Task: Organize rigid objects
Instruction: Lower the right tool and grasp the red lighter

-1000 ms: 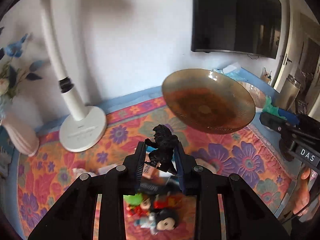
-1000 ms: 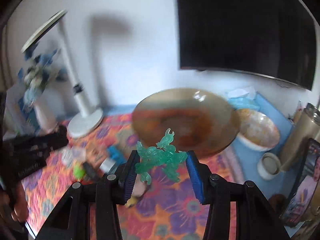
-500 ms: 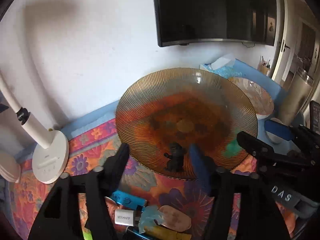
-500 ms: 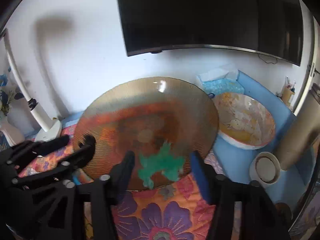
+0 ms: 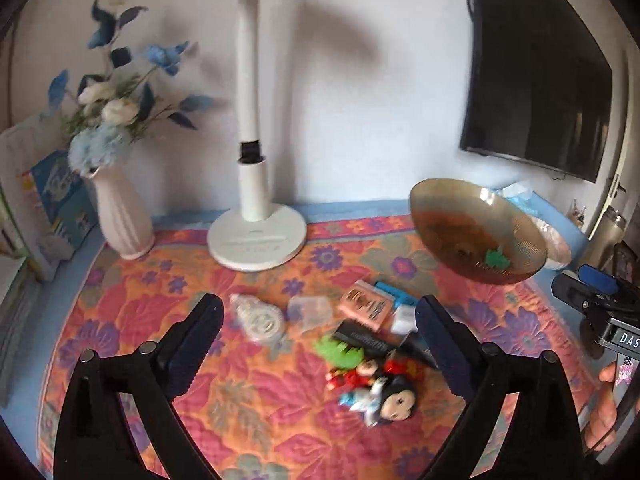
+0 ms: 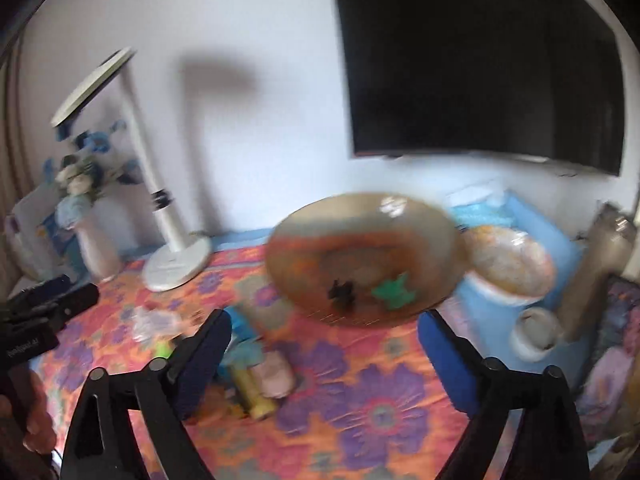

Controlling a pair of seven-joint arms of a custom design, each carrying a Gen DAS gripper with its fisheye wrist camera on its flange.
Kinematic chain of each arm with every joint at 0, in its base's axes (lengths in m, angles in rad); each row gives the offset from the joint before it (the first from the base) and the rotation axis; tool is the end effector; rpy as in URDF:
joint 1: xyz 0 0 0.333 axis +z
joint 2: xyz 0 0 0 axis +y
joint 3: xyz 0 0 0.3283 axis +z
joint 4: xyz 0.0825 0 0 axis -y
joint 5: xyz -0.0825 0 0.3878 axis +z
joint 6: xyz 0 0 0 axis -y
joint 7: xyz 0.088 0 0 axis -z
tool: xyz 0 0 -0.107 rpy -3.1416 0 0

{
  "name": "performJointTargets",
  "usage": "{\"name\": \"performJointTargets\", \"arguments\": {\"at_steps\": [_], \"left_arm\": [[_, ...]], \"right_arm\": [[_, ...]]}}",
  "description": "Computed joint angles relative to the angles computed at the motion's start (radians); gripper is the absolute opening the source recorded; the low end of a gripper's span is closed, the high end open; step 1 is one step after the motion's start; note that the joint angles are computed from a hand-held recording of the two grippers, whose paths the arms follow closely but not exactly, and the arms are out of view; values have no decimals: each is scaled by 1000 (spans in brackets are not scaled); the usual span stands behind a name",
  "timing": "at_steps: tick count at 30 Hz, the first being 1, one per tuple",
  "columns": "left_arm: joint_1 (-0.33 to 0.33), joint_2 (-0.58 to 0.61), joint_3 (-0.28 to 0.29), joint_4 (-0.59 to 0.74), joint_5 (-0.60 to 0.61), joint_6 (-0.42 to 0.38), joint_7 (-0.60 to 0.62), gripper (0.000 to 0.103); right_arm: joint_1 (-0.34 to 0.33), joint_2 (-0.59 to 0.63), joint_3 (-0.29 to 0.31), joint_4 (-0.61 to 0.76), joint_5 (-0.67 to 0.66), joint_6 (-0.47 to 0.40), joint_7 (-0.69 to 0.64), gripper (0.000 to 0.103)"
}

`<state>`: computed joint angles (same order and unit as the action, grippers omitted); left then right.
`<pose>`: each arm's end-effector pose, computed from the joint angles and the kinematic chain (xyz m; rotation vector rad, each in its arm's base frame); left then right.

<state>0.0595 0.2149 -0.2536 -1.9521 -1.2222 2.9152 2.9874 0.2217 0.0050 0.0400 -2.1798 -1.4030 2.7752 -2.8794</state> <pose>0.6323 -0.0559 0.4354 -1.2883 2.0969 -1.0760 0.5300 0.1867 0.4352 -1.3396 1.9238 -0.8562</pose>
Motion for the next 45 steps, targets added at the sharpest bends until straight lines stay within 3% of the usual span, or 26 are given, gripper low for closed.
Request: {"name": "performJointTargets", "arguments": {"at_steps": [3,6,7,9,13,18,20,21,22,23,24,26,29,33,35,38,41,43,44,45], "left_arm": [[16,58,-1,-11,-20,34,64,97],[78,94,-20,-9,-87,-64,159,97],[83,106,-28,-8,-100,-44,177,97],[50,121,3,-2,-7,-37,86,97],[78,113,-29,-14,-31,-57,144,97],[75,99,-31,-30,-47,-64,185,97],[74,90,-6,-33,33,-151,124,97],[82,84,11,-28,109,-257,72,97],[94,77,18,-24,142,-350,54,97],[117,65,8,-27,157,-430,61,97],[104,53,19,-35,148,-455,88,97],[65,35,21,-61,146,-381,109,97],[6,66,34,-42,257,-314,-3,95],[-11,108,26,-7,357,-295,-121,77],[0,124,18,8,389,-307,-160,70],[59,129,-9,28,341,-383,-127,69],[70,106,-11,-1,296,-340,-74,68],[82,95,-2,-3,286,-362,-63,67],[95,89,1,-3,265,-386,-47,65],[106,83,4,-5,242,-404,-31,55]], "right_arm": [[18,134,0,64,-27,18,8,94],[51,217,-14,106,114,-38,-143,89],[55,217,-28,105,116,-14,-150,87],[81,207,-63,100,24,0,-67,90],[49,237,-79,95,173,108,-186,91],[92,232,-130,93,71,156,-94,91],[100,228,-127,97,27,155,-74,86],[96,229,-120,99,23,168,-94,81],[88,232,-106,101,55,183,-166,69],[84,234,-86,100,121,175,-285,66],[91,237,-80,103,153,161,-360,66],[98,239,-70,105,205,167,-528,65],[89,244,-55,100,326,181,-775,59],[42,257,-3,91,544,191,-1094,53],[54,274,-3,107,580,178,-1171,50],[86,321,-24,148,608,185,-1237,49],[134,365,-70,193,628,202,-1236,49],[157,388,-90,226,668,195,-1243,49],[166,396,-98,238,690,192,-1249,49],[164,405,-94,250,725,191,-1268,49]]}}
